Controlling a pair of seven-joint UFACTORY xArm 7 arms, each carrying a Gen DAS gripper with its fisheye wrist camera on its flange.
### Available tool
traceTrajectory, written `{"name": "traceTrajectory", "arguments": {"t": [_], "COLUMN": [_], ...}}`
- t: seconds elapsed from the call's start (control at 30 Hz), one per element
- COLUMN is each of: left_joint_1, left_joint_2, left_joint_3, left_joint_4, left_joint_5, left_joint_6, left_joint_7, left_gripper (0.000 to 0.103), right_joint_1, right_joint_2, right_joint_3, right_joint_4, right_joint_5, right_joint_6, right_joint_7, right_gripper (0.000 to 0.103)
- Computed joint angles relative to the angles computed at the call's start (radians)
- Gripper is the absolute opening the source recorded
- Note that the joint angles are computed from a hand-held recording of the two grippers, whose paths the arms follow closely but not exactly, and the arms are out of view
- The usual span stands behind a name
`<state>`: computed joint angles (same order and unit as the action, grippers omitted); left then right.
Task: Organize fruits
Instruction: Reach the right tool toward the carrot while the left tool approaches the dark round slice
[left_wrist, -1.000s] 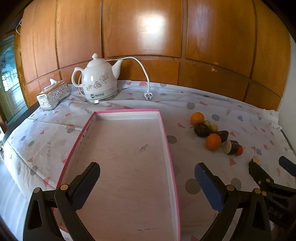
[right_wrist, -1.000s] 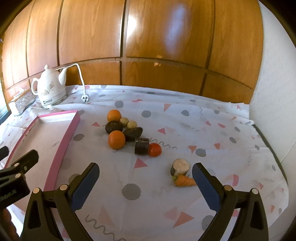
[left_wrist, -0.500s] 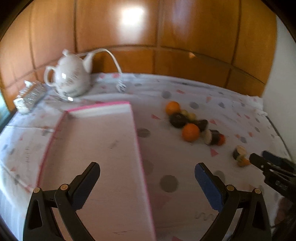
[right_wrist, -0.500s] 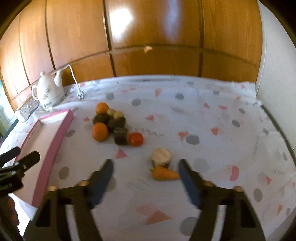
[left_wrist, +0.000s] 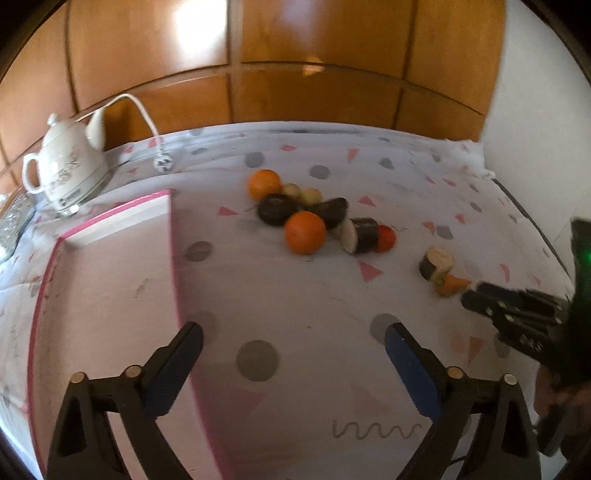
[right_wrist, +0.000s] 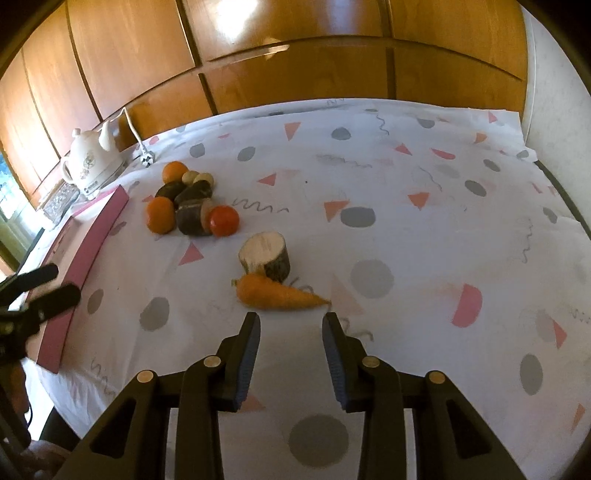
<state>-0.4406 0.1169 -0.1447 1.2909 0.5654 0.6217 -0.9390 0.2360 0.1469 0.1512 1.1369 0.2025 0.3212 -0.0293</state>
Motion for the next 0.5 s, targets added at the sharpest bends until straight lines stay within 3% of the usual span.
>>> {"name": "traceTrajectory", "arguments": {"t": [0.13,0.3,0.43,0.5], "left_joint_1": [-0.002,-0.010,-0.017,-0.024], "left_joint_2": [0.025,0.067,0.093,0.117], "left_joint_3": [-0.001,0.010,0.019,0.026], "left_joint_4": [0.022,0.060,0.088,0.118], "left_joint_5": [-0.020,-0.059,-0.092,-0.095], "left_joint_6": [-0.010,-0.018,-0.025,-0.015], "left_joint_7": [0.027,0.053,0.068,0.074], "left_gripper": [0.094,0.093,0.093,0.090], "right_joint_1": [0.005,-0.014,-0.035,-0.029], "right_joint_2": [0.026,0.081,0.135,0.135], "right_joint_3": [0.002,0.029,0.055,0.055], "right_joint_4": [0.028,0.102,0.166,0.159], "right_joint_5": [-0.013,-0.010,0.028,0.028], "right_joint_6": [-0.020,0.015,0.078,0.059], "right_joint_7": [-0.013,-0.181,-0.316,-0.349], "right_gripper": [0.035,0.056,0.056,0.045]}}
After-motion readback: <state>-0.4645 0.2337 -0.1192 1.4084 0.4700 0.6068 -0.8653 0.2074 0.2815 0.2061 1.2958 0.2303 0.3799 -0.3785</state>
